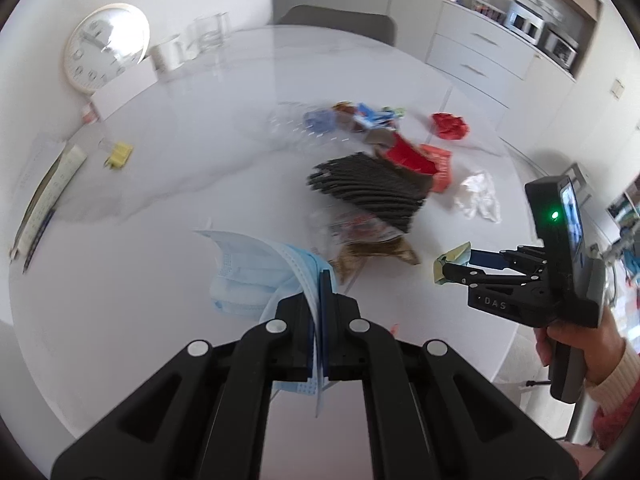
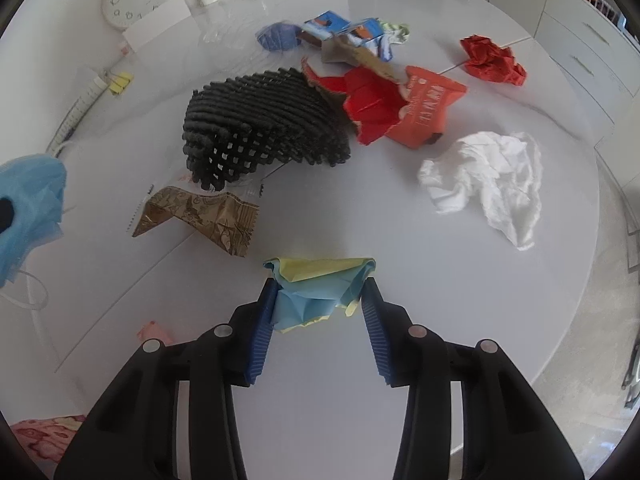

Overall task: Collect trash
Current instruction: 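Carry the mask and yellow-blue paper over the white bin with both grippers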

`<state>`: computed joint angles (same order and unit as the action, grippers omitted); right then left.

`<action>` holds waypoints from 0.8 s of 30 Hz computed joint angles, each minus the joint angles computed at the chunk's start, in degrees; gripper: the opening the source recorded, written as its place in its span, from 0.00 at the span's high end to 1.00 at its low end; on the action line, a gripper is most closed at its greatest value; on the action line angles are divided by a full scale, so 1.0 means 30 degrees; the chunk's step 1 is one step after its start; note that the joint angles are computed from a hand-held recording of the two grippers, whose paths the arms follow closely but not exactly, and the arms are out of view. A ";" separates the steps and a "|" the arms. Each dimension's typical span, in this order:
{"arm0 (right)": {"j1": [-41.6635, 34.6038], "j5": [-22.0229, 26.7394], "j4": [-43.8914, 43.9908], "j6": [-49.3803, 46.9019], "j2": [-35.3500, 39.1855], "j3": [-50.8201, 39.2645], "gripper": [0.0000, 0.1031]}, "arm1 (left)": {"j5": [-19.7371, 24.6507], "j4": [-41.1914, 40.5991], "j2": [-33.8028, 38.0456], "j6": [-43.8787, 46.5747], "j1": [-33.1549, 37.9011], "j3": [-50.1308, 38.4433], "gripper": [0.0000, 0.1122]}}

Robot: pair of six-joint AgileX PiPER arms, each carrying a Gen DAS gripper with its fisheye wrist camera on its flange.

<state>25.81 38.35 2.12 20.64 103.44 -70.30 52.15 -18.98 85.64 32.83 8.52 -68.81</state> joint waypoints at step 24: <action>-2.2423 0.5604 0.7753 -2.4255 -0.4603 0.1619 0.57 | -0.0028 0.3237 1.0167 -1.4655 -1.9696 -1.1479 0.98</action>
